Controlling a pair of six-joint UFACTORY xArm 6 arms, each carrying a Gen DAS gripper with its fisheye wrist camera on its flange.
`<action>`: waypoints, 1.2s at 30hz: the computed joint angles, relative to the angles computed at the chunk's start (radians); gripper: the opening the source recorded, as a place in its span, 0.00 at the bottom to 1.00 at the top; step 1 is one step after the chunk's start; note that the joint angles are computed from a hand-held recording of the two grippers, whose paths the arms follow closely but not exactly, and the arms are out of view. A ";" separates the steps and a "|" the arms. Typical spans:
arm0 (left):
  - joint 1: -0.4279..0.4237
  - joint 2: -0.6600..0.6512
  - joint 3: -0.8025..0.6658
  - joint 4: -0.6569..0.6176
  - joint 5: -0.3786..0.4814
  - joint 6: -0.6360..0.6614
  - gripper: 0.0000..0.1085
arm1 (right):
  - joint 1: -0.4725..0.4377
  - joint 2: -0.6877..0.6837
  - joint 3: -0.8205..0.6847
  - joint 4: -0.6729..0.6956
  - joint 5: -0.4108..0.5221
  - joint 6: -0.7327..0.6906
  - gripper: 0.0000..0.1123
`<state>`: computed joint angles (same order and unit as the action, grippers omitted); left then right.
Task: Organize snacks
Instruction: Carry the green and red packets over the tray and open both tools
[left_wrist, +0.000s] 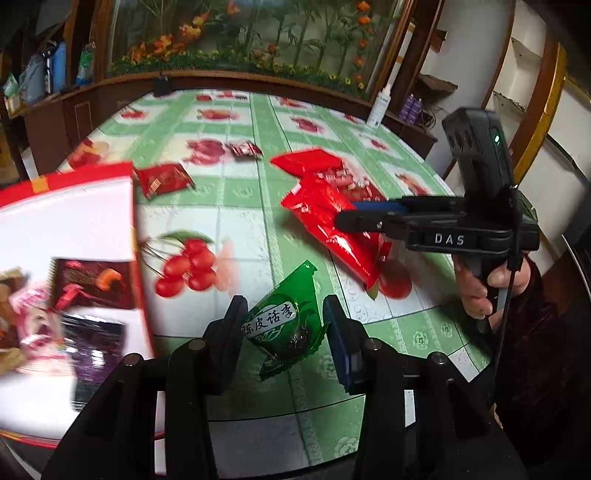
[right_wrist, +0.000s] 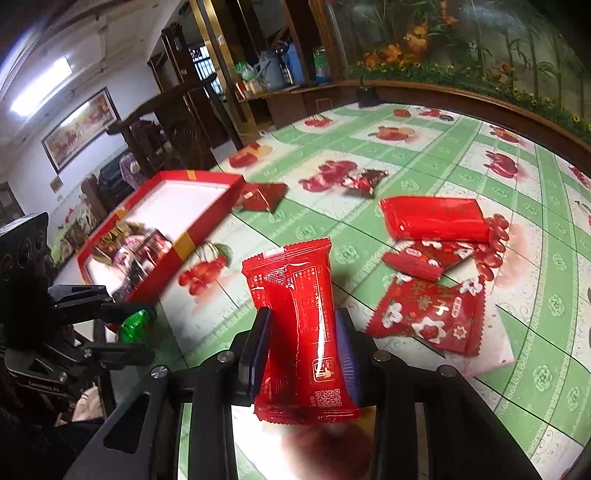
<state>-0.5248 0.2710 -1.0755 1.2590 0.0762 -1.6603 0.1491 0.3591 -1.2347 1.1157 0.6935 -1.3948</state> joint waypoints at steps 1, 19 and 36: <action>-0.001 -0.022 0.012 0.026 0.023 -0.021 0.37 | 0.000 -0.001 -0.003 0.012 0.015 0.001 0.31; 0.131 -0.296 0.278 0.223 0.292 -0.278 0.37 | 0.148 0.124 -0.194 0.220 0.278 0.172 0.31; 0.085 -0.288 0.263 0.120 0.493 -0.252 0.57 | 0.193 0.198 -0.296 0.280 0.257 0.260 0.46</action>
